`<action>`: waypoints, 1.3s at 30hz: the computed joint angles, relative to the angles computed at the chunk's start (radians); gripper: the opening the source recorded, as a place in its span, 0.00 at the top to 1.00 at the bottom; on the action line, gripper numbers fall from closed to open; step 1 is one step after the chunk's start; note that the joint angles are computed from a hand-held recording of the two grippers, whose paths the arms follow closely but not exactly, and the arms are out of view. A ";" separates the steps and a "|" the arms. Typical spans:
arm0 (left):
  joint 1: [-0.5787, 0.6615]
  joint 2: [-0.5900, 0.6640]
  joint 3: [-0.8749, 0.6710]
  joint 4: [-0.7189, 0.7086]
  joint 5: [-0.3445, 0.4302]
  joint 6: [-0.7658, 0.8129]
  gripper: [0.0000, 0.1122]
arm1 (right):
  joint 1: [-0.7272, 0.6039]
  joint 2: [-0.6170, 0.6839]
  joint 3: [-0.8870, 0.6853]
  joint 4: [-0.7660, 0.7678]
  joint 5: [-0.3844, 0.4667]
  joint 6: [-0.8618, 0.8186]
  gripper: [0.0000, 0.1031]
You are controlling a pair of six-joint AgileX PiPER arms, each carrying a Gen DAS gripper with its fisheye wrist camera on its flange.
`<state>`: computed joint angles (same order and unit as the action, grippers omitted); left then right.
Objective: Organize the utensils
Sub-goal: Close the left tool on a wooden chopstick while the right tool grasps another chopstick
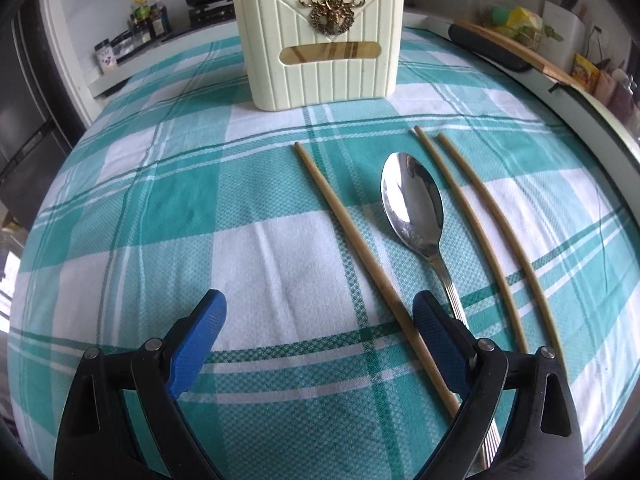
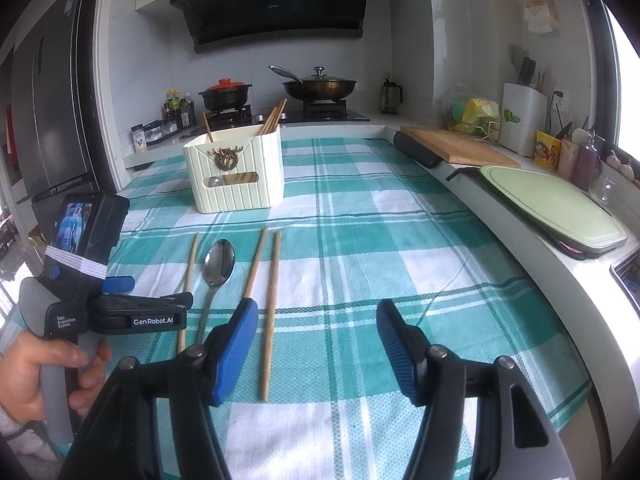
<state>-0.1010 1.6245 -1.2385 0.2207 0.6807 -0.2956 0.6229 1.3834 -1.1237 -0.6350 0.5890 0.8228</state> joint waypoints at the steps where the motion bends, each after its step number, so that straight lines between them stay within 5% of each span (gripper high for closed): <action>1: 0.002 -0.003 0.008 -0.004 -0.010 0.009 0.16 | 0.003 0.003 -0.003 0.005 0.004 -0.003 0.39; 6: 0.018 -0.017 0.028 -0.084 -0.033 0.099 0.38 | 0.021 0.006 -0.011 -0.013 0.008 0.001 0.39; 11: 0.006 -0.035 0.034 -0.055 -0.031 0.085 0.86 | 0.031 0.001 -0.008 -0.033 0.012 0.016 0.39; 13: 0.009 -0.039 0.037 -0.043 -0.025 0.070 0.94 | 0.026 0.001 -0.005 -0.019 0.008 0.006 0.39; 30: 0.250 -0.184 0.198 -0.110 -0.047 0.212 0.89 | 0.026 0.007 0.003 0.016 0.006 -0.012 0.39; 34: 0.269 -0.202 0.216 -0.139 -0.062 0.242 0.41 | 0.053 0.015 -0.005 0.004 0.015 -0.013 0.39; 39: 0.296 -0.226 0.227 -0.261 -0.075 0.367 0.40 | 0.065 0.019 -0.009 -0.009 0.034 -0.005 0.39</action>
